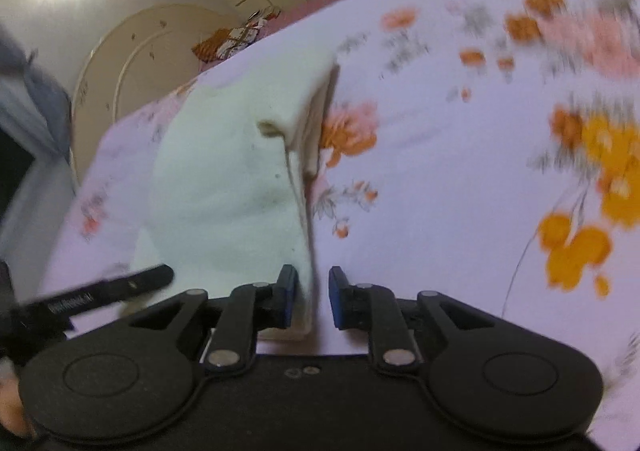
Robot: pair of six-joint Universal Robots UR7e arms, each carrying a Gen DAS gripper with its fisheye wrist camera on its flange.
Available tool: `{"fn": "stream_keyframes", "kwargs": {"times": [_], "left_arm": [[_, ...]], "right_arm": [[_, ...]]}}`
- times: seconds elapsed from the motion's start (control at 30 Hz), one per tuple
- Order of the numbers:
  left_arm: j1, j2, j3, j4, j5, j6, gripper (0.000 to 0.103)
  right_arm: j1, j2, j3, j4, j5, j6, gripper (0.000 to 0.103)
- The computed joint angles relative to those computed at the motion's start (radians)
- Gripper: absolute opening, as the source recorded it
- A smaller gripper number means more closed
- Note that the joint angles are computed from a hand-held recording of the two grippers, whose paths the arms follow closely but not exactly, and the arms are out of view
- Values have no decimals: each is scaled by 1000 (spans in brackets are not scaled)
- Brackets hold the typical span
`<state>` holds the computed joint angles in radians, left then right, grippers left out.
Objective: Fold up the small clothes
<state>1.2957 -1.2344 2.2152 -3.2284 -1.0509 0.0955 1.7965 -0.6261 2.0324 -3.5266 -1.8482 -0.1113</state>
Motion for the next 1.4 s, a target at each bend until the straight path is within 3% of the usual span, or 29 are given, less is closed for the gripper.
{"fn": "stream_keyframes", "kwargs": {"times": [0.17,0.33,0.4,0.5,0.67,1.0,1.07,1.17,1.3,1.4], "left_arm": [[-8,-36,37,-33,-4,-21,37],[-18,-14,40,-53,20,11,38],[-11,0,28,-18,35,2,45],[-14,-10,33,-12,32,1,46],[-19,-41,44,-52,8,-5,46],[-1,93,-128,-72,21,15,47],[9,125,-156,-77,31,13,61],[30,142,-178,-30,11,-20,64],[19,143,-171,-40,28,-1,67],[9,138,-172,-12,53,-13,93]], "right_arm": [[51,21,-7,-46,-58,-54,23],[111,101,-62,-173,-130,-183,23],[121,125,-88,-150,-158,-198,23],[125,152,-134,-31,-245,-188,21],[95,104,-133,-36,-139,-86,24],[53,162,-326,2,-121,-22,27],[53,190,-372,40,-163,-64,24],[65,259,-439,12,-274,-191,23],[68,263,-455,31,-283,-184,23],[74,228,-409,14,-249,-147,26]]}}
